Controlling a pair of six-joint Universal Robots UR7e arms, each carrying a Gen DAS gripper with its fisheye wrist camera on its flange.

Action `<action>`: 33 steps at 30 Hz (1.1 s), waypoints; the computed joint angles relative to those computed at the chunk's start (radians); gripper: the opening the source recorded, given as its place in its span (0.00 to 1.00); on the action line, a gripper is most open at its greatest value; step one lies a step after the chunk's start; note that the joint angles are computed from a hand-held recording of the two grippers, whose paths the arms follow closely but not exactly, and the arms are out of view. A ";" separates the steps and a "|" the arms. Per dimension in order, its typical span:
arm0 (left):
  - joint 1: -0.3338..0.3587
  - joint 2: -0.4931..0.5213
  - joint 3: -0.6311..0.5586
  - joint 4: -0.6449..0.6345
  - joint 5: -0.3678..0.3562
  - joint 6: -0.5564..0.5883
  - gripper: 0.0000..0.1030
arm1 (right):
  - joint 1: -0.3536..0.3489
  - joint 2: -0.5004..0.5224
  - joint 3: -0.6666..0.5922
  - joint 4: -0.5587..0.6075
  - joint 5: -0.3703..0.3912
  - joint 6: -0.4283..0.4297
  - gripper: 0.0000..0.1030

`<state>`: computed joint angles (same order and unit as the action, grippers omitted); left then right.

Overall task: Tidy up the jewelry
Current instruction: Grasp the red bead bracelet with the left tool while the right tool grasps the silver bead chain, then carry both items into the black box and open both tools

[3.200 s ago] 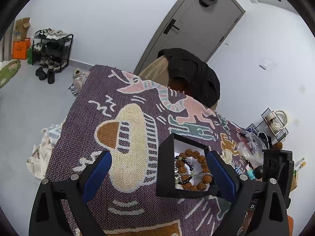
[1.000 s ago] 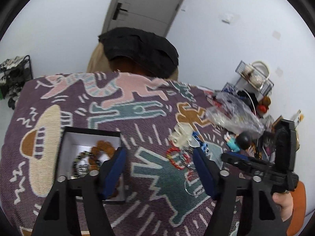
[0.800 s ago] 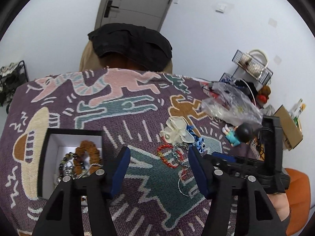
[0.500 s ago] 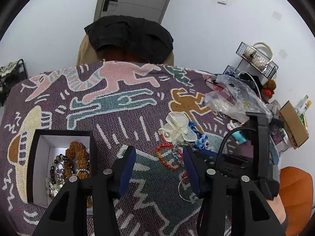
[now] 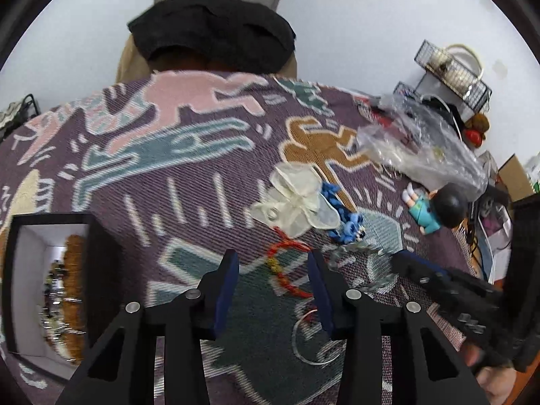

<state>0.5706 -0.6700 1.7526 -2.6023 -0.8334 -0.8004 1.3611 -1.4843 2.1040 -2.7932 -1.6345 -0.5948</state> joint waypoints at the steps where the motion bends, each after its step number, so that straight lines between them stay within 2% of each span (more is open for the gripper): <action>1: 0.003 0.011 -0.012 0.012 -0.003 0.001 0.42 | -0.006 -0.012 0.004 -0.001 0.012 0.003 0.09; 3: 0.009 0.031 -0.038 0.042 -0.007 -0.002 0.41 | -0.017 -0.031 0.010 -0.002 0.033 0.006 0.09; 5: 0.016 0.047 -0.058 0.070 -0.013 -0.013 0.35 | -0.031 -0.052 0.018 0.002 0.058 0.011 0.09; 9: 0.031 0.078 -0.096 0.144 -0.030 -0.039 0.33 | -0.061 -0.086 0.034 0.009 0.109 0.021 0.09; 12: 0.017 0.095 -0.116 0.199 0.016 -0.029 0.30 | -0.084 -0.112 0.051 0.012 0.149 0.033 0.09; 13: 0.015 0.097 -0.128 0.239 0.025 -0.039 0.16 | -0.090 -0.120 0.058 0.013 0.163 0.037 0.09; 14: 0.016 0.095 -0.129 0.250 0.021 -0.037 0.08 | -0.094 -0.130 0.063 0.018 0.171 0.035 0.09; 16: 0.022 0.084 -0.114 0.209 -0.010 -0.014 0.08 | -0.088 -0.132 0.070 0.012 0.169 0.030 0.09; 21: -0.001 0.041 -0.063 0.142 0.008 0.008 0.08 | -0.049 -0.126 0.085 0.000 0.158 0.023 0.09; 28: -0.050 -0.078 0.015 0.125 0.080 -0.006 0.08 | 0.011 -0.134 0.098 0.012 0.171 0.025 0.09; 33: -0.073 -0.171 0.076 0.144 0.134 -0.041 0.08 | 0.077 -0.126 0.104 -0.011 0.149 0.034 0.09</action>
<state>0.4973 -0.8406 1.8284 -2.4586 -0.6996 -0.8410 1.4381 -1.6102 2.2084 -2.8046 -1.4850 -0.5604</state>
